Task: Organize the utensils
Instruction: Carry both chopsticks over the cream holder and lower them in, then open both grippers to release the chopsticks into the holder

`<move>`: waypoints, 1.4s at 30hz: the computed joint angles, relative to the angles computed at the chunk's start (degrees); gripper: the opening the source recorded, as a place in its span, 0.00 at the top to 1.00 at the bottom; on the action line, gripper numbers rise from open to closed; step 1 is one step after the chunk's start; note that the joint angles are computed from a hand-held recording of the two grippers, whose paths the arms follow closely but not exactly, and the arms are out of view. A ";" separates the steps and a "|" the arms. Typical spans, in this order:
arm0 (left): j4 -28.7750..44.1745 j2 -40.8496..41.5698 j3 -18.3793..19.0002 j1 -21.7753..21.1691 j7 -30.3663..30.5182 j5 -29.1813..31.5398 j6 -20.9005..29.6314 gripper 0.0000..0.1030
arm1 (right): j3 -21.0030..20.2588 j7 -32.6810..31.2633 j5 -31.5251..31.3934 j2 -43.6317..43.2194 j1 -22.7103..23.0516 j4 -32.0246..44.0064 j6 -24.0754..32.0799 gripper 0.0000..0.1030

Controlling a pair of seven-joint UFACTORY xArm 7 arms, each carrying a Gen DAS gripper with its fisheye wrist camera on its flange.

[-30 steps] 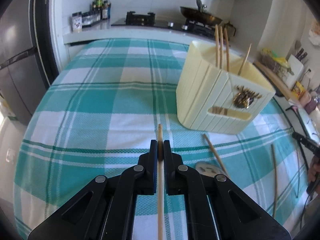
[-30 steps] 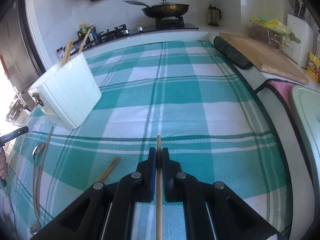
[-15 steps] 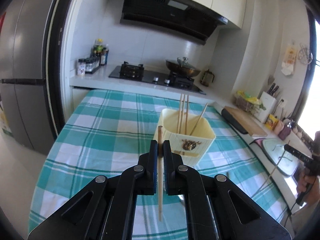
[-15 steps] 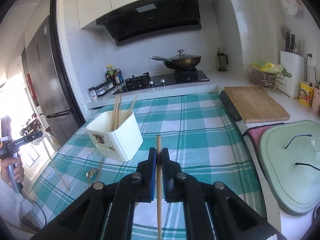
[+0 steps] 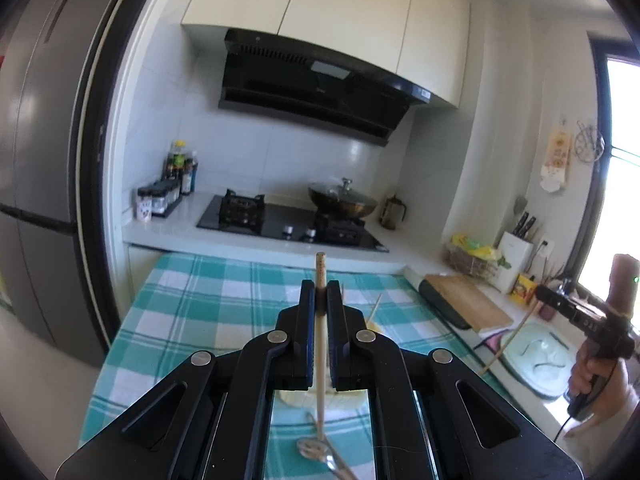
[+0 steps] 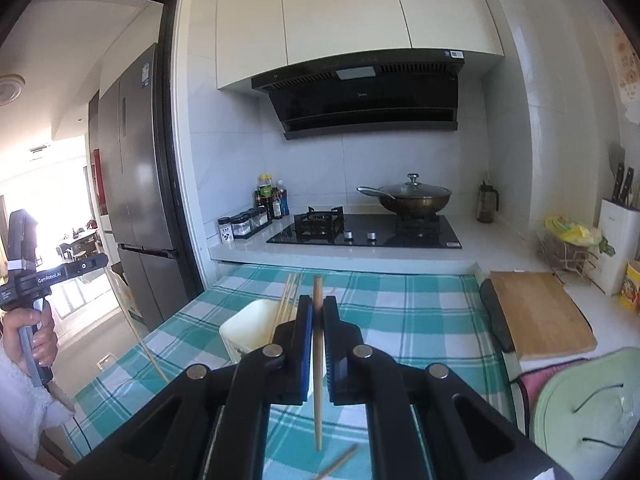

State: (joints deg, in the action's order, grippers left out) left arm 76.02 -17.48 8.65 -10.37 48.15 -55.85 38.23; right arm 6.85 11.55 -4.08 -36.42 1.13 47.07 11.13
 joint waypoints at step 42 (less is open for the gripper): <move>-0.51 12.01 -11.00 8.41 -17.37 22.96 6.56 0.40 | -3.38 2.81 -0.90 27.43 5.15 16.32 2.41 0.57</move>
State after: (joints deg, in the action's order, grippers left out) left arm 75.51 -5.47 -2.35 -1.97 30.78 -32.88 44.79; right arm 3.48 14.36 -4.98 -8.99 6.29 63.39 13.54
